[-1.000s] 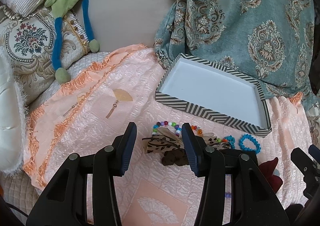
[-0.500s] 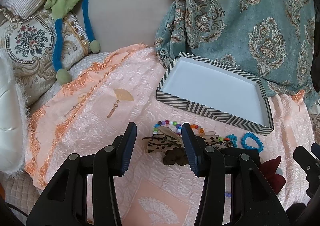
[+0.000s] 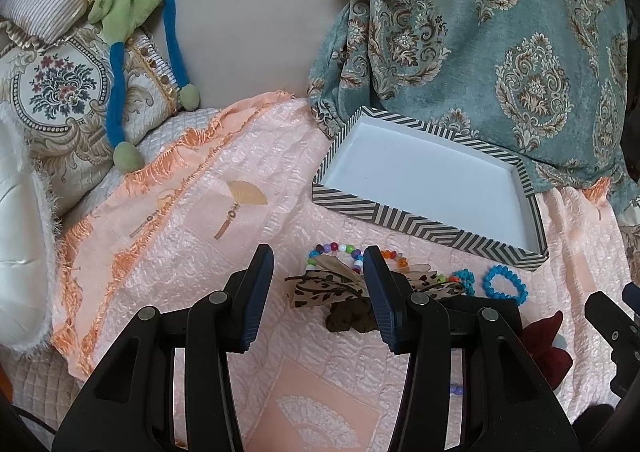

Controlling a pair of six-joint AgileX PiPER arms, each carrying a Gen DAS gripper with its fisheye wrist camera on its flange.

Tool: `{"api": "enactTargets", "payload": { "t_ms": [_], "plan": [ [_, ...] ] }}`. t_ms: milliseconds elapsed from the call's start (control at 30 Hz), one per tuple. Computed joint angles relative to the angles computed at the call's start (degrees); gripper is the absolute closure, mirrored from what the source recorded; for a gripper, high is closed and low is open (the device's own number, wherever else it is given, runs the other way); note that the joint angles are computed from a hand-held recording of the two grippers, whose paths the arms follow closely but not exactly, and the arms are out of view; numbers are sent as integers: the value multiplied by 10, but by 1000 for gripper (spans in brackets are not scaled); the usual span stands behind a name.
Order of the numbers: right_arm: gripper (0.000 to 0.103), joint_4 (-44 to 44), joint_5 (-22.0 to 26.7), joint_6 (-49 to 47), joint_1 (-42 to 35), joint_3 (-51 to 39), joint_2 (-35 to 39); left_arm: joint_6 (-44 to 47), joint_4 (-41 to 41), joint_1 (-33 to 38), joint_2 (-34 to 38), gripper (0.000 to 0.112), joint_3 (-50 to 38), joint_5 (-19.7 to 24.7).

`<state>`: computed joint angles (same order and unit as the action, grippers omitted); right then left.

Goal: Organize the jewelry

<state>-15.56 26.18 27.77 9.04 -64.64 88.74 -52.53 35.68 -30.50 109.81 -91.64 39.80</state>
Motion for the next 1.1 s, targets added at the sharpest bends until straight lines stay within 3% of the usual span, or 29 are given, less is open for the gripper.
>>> {"api": "enactTargets", "payload": {
  "t_ms": [1100],
  "plan": [
    [0,29,1,-22,0,2,2,-16,12,4,-13,66,17,-10]
  ]
}}
